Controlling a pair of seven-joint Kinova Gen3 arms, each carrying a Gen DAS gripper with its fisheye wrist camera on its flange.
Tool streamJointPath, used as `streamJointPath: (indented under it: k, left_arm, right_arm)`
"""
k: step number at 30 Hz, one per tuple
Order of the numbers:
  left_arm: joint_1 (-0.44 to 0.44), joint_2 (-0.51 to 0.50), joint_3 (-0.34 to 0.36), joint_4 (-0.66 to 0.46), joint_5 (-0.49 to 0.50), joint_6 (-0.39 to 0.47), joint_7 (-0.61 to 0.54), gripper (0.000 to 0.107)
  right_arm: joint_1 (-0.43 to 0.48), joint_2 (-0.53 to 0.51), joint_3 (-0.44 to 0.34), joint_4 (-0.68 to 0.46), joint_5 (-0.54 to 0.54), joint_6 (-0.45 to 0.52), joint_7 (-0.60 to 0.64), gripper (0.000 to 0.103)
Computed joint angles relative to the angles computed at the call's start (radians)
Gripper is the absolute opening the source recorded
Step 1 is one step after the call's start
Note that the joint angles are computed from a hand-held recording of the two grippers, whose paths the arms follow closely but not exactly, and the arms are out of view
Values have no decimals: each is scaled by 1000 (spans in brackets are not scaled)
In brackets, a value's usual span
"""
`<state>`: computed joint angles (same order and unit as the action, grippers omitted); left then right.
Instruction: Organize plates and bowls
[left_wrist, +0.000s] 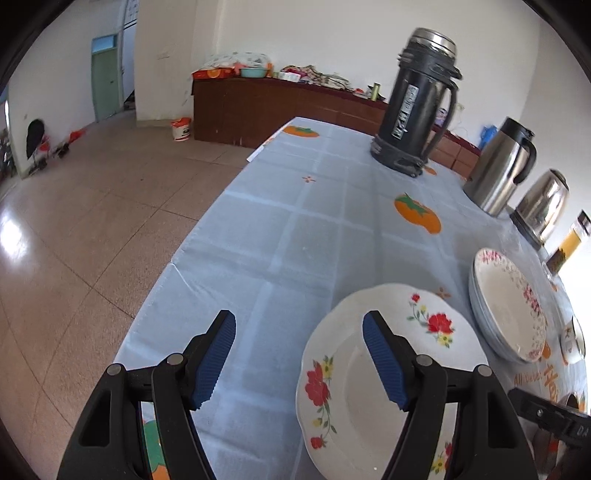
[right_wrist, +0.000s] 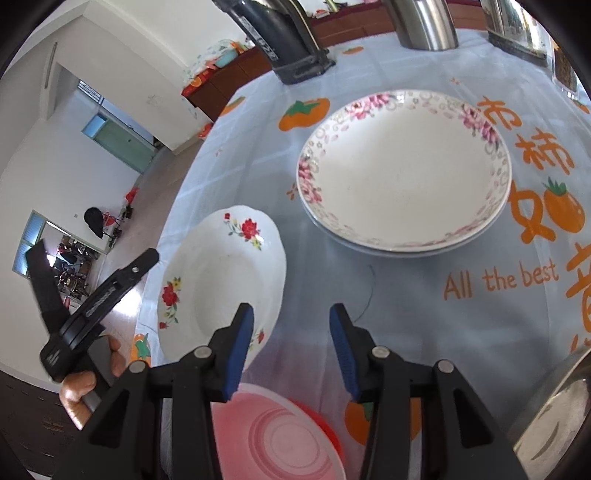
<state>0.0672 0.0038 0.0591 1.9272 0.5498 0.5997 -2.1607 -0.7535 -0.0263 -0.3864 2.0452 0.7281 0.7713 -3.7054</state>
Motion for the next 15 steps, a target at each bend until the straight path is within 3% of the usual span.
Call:
streamJointPath:
  k: [10,15]
  left_arm:
    - [-37,71,3,-58,5,135,25,73]
    - [-42,75,13,-59,-3,148,26,73]
  right_arm:
    - [27,13,35,6,-78,-67,78,45]
    - [50,31,58,1,-142,-120,169,45]
